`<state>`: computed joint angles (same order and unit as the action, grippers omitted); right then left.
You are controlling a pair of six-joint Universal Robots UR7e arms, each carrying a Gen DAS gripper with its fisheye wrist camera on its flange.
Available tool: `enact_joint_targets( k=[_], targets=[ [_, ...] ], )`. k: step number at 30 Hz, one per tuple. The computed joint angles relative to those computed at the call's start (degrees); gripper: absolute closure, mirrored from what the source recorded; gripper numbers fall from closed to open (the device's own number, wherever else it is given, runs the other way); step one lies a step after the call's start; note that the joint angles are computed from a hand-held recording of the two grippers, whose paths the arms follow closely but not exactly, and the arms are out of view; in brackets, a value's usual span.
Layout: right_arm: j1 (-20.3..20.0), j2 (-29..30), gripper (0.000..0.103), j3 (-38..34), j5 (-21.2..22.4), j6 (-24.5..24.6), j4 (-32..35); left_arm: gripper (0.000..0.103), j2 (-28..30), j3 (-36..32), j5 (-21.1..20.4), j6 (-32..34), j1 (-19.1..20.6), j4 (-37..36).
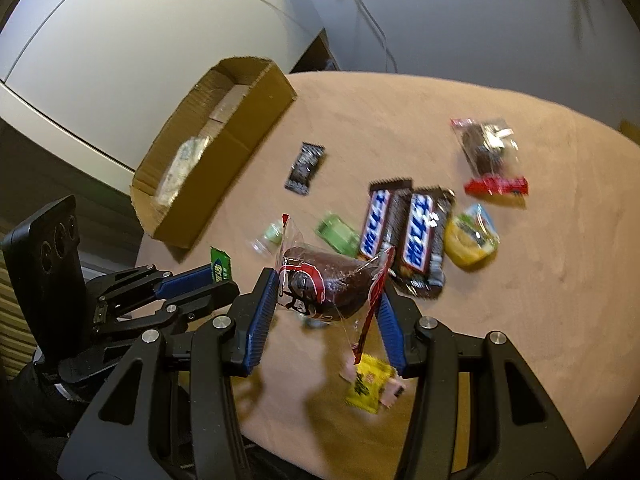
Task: Organize snacks
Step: 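Carry the green candy and chocolate bag to the box and release both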
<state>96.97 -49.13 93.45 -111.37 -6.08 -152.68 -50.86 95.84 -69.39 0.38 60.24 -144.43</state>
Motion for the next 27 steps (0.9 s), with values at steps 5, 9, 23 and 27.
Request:
enact_joint_targets(
  k=[5, 9, 23, 27],
  targets=[
    [1.05, 2.01, 0.053, -2.89, -0.36, -1.55, 0.11, 0.084, -0.42, -1.08, 2.11, -0.42, 0.53, -0.71],
    [1.94, 3.58, 0.053, -5.17, -0.88, -3.25, 0.43, 0.084, -0.74, -1.46, 3.81, 0.0, 0.81, -1.94],
    [4.23, 10.93, 0.053, -16.59, -1.54, -7.9, 4.46, 0.084, -0.86, -4.48, 7.52, 1.38, 2.27, -3.49],
    [4.84, 13.47, 0.053, -20.57, -1.72, -8.89, 6.11, 0.084, -0.34, -5.78, 9.05, 1.99, 2.85, -3.52]
  ],
)
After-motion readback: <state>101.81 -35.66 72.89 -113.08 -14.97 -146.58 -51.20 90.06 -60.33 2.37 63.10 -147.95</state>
